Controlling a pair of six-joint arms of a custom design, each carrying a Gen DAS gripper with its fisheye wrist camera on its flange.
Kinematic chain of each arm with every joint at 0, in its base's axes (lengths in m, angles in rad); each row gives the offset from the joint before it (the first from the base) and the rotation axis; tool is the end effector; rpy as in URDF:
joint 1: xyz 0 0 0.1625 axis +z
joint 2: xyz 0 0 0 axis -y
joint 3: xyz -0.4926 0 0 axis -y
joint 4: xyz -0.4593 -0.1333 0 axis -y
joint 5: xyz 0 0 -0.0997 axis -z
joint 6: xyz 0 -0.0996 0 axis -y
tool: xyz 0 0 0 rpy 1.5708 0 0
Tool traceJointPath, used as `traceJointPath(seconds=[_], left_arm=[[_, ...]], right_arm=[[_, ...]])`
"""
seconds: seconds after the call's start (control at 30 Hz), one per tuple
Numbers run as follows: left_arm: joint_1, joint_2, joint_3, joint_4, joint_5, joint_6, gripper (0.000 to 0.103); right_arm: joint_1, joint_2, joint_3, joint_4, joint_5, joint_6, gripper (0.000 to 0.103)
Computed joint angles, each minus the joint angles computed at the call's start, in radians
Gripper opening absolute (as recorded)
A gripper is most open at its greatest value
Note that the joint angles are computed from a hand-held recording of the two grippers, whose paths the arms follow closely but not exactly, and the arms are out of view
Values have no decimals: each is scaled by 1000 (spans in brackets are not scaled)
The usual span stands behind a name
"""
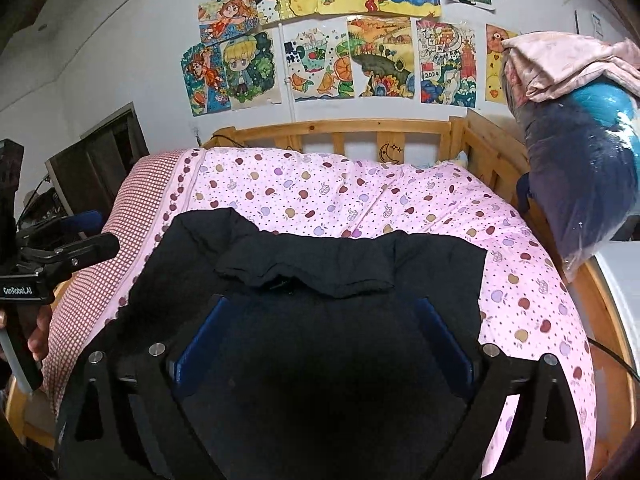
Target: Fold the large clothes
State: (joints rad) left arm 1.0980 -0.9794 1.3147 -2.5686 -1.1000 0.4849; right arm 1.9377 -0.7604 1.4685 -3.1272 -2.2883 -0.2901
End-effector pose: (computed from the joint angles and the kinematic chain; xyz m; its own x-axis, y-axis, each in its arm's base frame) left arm -0.2243 -0.8305 0.4116 -0.6470 0.4665 -0.6031 0.7467 0.5477 -0.3775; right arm 0.3603 -0.7486 0.2284 -0.7756 0.0056 0.6312 -0.4791 0.6458 -0.5944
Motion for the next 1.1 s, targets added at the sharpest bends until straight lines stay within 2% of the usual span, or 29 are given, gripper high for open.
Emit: traceJointPath(seconds=[0.27, 0.53, 0.9, 1.1], left_arm=[[-21, -93, 130, -71, 40, 31, 103], [-30, -186, 251, -110, 30, 73, 103], [-51, -307, 416, -189, 46, 139, 103], [-67, -369, 486, -191, 46, 145, 103]], right_arm=[[39, -39, 90, -49, -17, 7, 92], [85, -60, 167, -90, -58, -26, 92], [134, -81, 264, -150, -125, -20, 92], [161, -93, 323, -196, -169, -17, 92]])
